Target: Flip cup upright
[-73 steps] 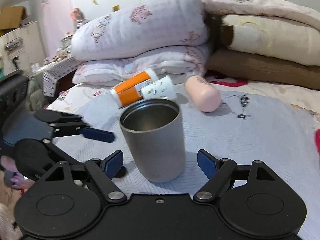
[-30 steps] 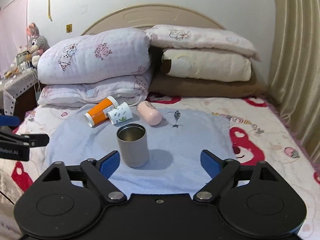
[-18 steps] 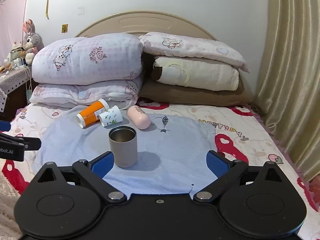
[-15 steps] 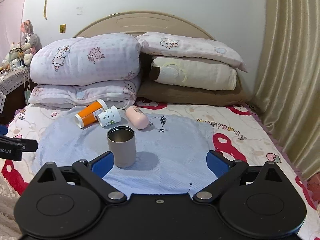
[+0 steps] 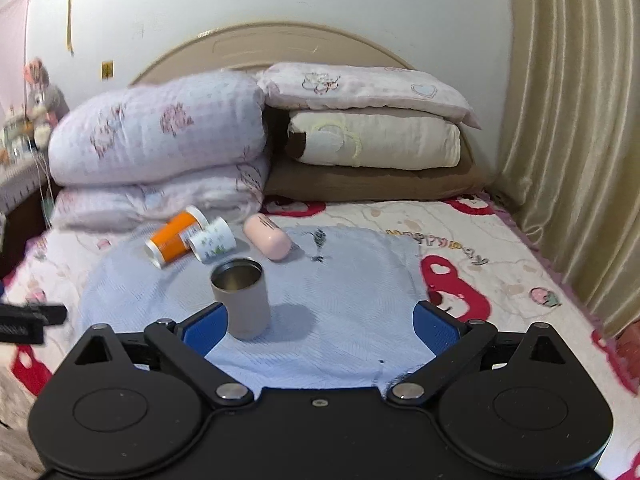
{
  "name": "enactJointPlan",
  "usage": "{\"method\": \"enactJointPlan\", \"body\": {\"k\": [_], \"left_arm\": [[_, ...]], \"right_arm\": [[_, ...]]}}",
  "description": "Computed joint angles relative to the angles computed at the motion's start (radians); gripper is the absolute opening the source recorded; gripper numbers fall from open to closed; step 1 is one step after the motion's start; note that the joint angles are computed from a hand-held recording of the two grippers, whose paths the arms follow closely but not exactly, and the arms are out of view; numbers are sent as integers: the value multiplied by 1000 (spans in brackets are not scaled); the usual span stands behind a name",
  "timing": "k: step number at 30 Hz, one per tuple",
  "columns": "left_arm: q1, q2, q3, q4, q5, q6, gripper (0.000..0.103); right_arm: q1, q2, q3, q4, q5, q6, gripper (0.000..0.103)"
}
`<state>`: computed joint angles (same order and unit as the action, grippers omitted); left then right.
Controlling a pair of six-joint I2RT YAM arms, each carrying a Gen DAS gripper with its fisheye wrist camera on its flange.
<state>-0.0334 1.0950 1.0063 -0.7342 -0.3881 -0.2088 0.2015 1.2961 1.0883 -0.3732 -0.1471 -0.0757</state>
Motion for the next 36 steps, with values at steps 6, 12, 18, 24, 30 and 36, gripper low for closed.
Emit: {"method": "enactJointPlan", "body": {"k": [6, 12, 18, 24, 30, 36], "left_arm": [[14, -1, -5, -2, 17, -2, 103], [38, -15, -10, -14, 36, -7, 103], [51, -45, 10, -55, 41, -18, 103], [53, -38, 26, -80, 59, -36, 103], [31, -30, 31, -94, 31, -39, 103], [27, -31, 27, -90, 24, -25, 103]], "right_arm": [[20, 5, 3, -4, 21, -3, 101], [29, 9, 7, -8, 50, -13, 101], [23, 2, 11, -14, 63, -25, 101], [19, -7, 8, -17, 67, -38, 101], [17, -10, 7, -17, 64, -39, 101], [13, -14, 2, -18, 67, -42, 101]]}}
